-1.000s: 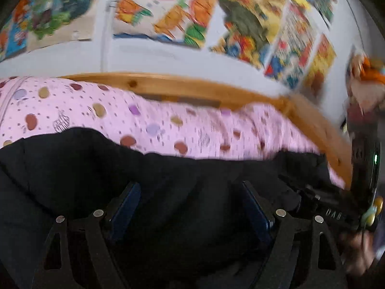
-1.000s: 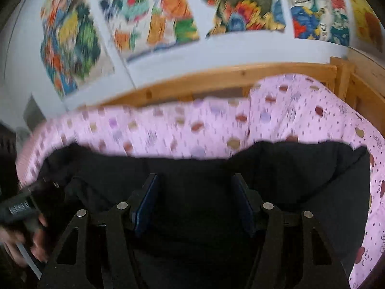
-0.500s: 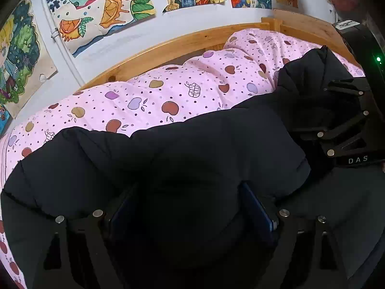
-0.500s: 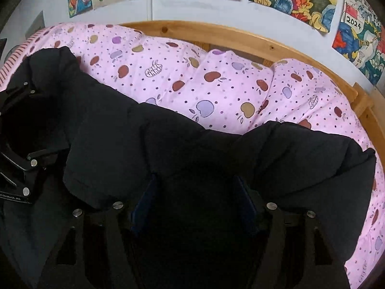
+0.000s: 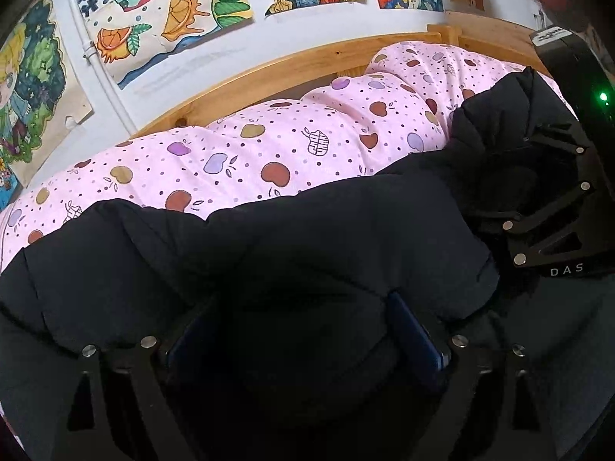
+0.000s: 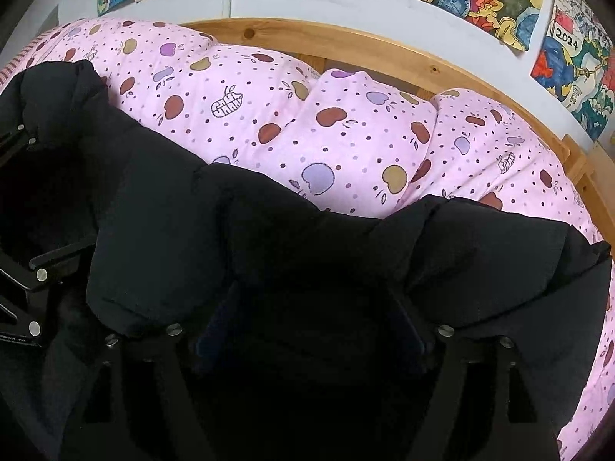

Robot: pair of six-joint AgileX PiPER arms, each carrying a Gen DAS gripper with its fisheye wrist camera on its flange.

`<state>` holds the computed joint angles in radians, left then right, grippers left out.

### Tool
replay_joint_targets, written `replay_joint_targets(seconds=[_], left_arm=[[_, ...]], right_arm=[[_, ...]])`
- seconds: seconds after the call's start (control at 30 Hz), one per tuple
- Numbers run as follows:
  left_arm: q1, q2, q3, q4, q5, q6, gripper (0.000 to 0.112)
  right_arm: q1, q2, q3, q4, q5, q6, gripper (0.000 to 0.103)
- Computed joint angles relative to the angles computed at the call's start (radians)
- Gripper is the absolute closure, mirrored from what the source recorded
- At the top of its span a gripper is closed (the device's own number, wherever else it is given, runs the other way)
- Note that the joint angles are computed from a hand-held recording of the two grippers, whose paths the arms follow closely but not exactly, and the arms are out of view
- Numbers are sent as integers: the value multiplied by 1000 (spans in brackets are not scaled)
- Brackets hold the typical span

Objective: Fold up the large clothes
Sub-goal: 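Lay the folded hem down near the collar with both grippers, then open both grippers and raise them off the folded jacket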

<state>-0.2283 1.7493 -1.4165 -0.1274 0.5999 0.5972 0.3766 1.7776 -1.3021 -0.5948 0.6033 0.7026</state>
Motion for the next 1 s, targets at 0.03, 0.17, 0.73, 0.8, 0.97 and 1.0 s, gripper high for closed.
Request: replay_joint_targets(seconds=[0.03, 0.17, 0.73, 0.8, 0.97, 1.0], left_arm=[[3, -4, 3, -9, -1, 8, 22], [24, -30, 31, -83, -13, 70, 21], [99, -99, 53, -200, 50, 97, 15], [107, -111, 51, -206, 70, 82, 15], [101, -170, 81, -161, 75, 15, 15], [102, -186, 87, -156, 83, 0, 15]], right_arm=[[-4, 2, -1, -2, -6, 0, 31], [-4, -32, 43, -40, -39, 45, 30], [71, -222, 229, -262, -27, 363, 22], [98, -251, 249, -304, 1, 413, 22], [155, -325, 289, -350, 47, 461, 22], [165, -339, 294, -347, 58, 461, 22]])
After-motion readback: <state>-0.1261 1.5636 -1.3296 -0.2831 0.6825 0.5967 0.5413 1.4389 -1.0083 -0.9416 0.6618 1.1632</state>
